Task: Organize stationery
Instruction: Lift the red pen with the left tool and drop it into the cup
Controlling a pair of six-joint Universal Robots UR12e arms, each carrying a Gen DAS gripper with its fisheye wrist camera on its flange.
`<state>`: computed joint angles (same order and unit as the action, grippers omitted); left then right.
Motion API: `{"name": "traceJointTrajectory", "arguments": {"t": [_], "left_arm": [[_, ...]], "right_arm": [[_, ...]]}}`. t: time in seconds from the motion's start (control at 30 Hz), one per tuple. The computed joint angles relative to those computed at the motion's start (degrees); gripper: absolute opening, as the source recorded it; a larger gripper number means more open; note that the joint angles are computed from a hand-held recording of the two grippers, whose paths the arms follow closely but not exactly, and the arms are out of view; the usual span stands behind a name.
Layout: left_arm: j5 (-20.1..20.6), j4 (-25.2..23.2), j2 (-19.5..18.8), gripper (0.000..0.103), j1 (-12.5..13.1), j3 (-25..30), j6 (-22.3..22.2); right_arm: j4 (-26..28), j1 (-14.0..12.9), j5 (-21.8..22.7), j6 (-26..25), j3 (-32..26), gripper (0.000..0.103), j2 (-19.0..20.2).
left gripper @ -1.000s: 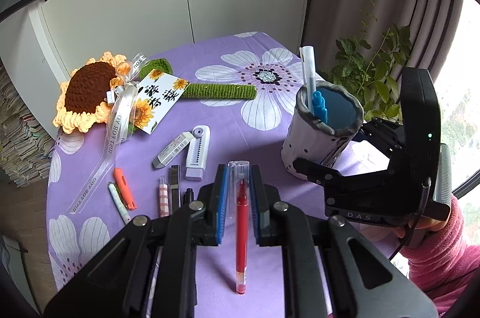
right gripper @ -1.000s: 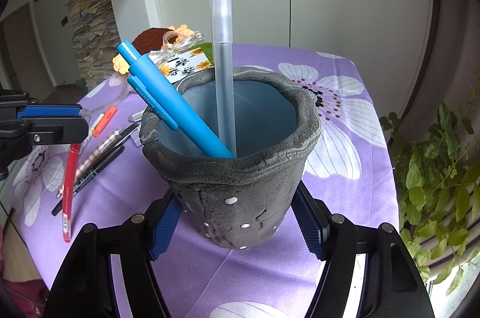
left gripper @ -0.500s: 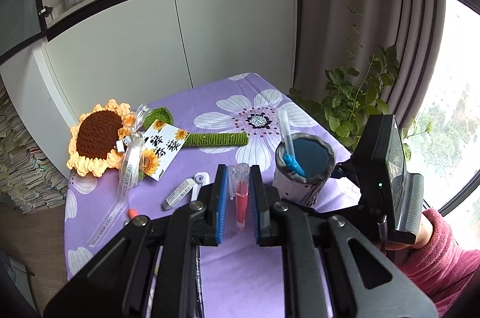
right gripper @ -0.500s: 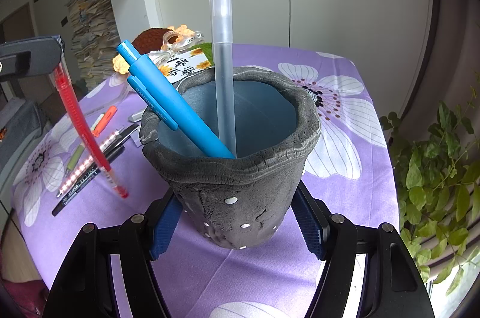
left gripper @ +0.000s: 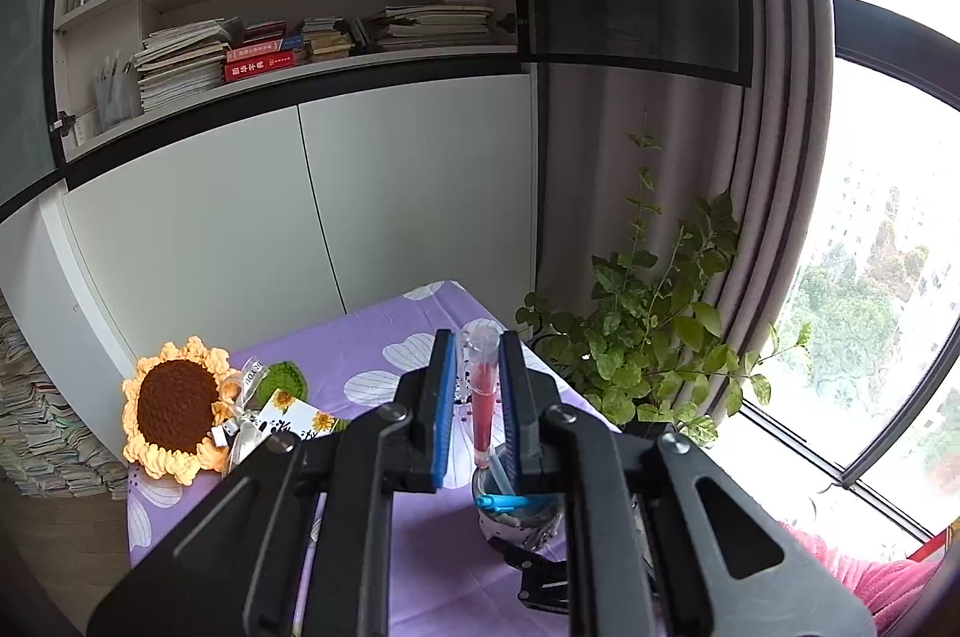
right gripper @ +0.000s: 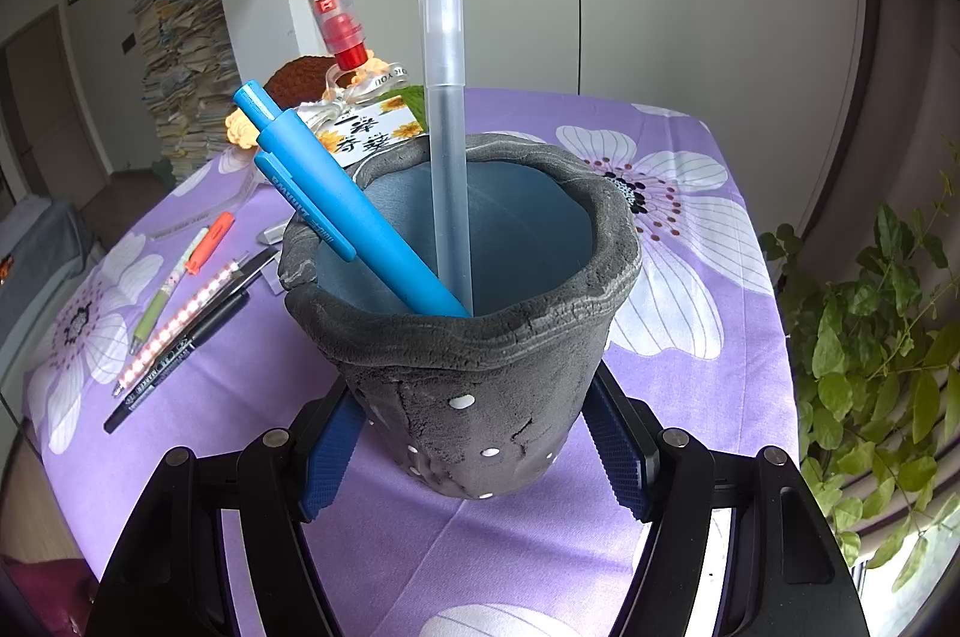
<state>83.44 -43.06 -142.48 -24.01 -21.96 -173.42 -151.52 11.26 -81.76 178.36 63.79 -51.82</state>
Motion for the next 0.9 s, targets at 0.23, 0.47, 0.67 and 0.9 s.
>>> {"name": "traceJointTrajectory", "arguments": {"t": [0.23,0.47,0.67,0.9], "left_arm": [[1.2,-6.4,-2.2,0.012,-0.4,3.4,1.4],[2.7,-14.0,-5.2,0.012,-0.7,8.2,2.4],[3.2,-17.0,-5.8,0.013,-0.7,9.0,2.3],[3.3,-18.0,-5.6,0.015,-0.5,8.5,1.6]], "right_arm": [[-0.1,-0.1,0.3,0.0,0.0,0.071,0.1],[-0.1,-0.1,0.4,0.0,0.0,0.071,0.1],[-0.1,-0.1,0.4,0.0,0.0,0.071,0.1],[-0.1,-0.2,0.6,0.0,0.1,0.071,0.1]]}}
